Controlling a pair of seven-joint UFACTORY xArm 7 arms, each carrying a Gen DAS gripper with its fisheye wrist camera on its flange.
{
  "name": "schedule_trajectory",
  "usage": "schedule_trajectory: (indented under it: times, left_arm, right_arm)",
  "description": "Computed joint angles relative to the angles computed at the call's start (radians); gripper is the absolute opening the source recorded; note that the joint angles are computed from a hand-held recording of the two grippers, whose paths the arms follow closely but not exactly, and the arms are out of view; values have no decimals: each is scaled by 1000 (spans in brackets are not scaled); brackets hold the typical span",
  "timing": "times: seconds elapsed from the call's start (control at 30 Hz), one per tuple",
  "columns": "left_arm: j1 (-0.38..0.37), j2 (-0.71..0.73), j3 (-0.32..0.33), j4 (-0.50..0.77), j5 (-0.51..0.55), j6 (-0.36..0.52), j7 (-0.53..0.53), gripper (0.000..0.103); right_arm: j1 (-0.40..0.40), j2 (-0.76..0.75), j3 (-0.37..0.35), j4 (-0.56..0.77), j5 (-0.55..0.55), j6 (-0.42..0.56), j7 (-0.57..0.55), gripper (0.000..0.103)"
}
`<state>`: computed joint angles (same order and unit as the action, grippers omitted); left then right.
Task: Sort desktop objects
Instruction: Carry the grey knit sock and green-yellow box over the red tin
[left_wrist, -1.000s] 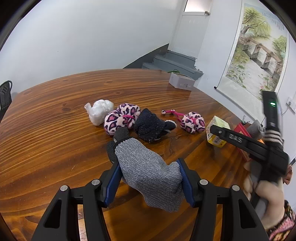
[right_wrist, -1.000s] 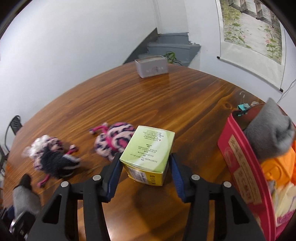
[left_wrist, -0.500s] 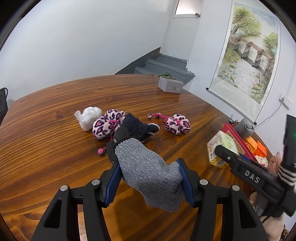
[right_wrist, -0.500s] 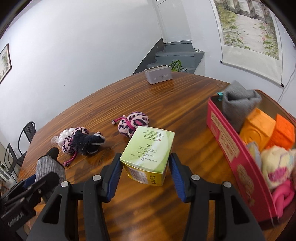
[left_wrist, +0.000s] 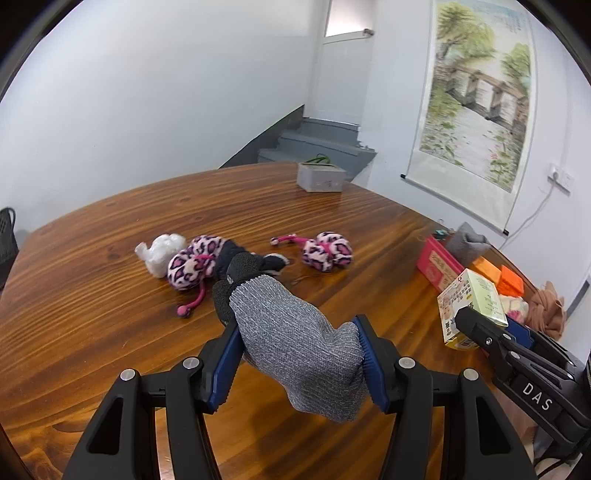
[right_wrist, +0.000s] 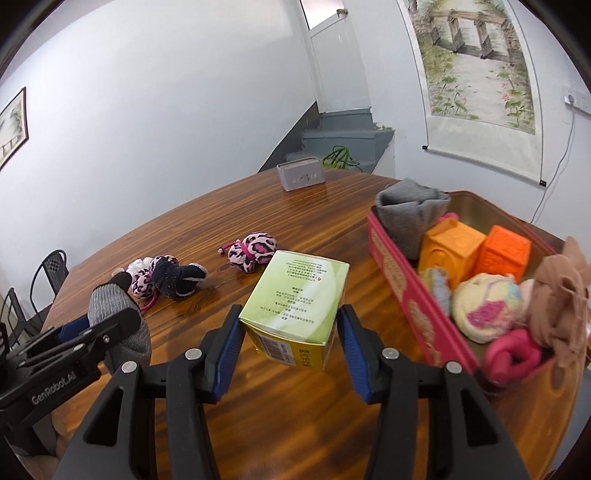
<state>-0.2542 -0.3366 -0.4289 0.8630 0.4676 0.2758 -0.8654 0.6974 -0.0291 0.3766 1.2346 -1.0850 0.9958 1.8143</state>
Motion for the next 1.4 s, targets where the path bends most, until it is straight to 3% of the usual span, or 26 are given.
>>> schedule_trajectory:
  times: [0.43, 0.63, 0.83, 1.0, 1.4]
  left_arm:
    - [-27, 30, -46, 43, 36, 17, -55, 60]
    - [-95, 129, -52, 137, 55, 12, -67, 60]
    - [-176, 256, -56, 284, 165, 44, -112, 60]
    - [-258, 351, -27, 394, 200, 81, -103, 60]
    - [-454, 568, 82, 683, 222, 133, -22, 60]
  right_arm:
    - [-61, -215, 83, -175, 25, 12, 83, 55]
    - [-110, -398, 130, -295, 99, 53, 85, 55]
    - [-154, -588, 160, -403, 182, 100, 79, 55]
    - [-195, -694, 183, -467, 235, 105, 63, 55]
    - [-302, -872, 203, -567, 348, 12, -15, 55]
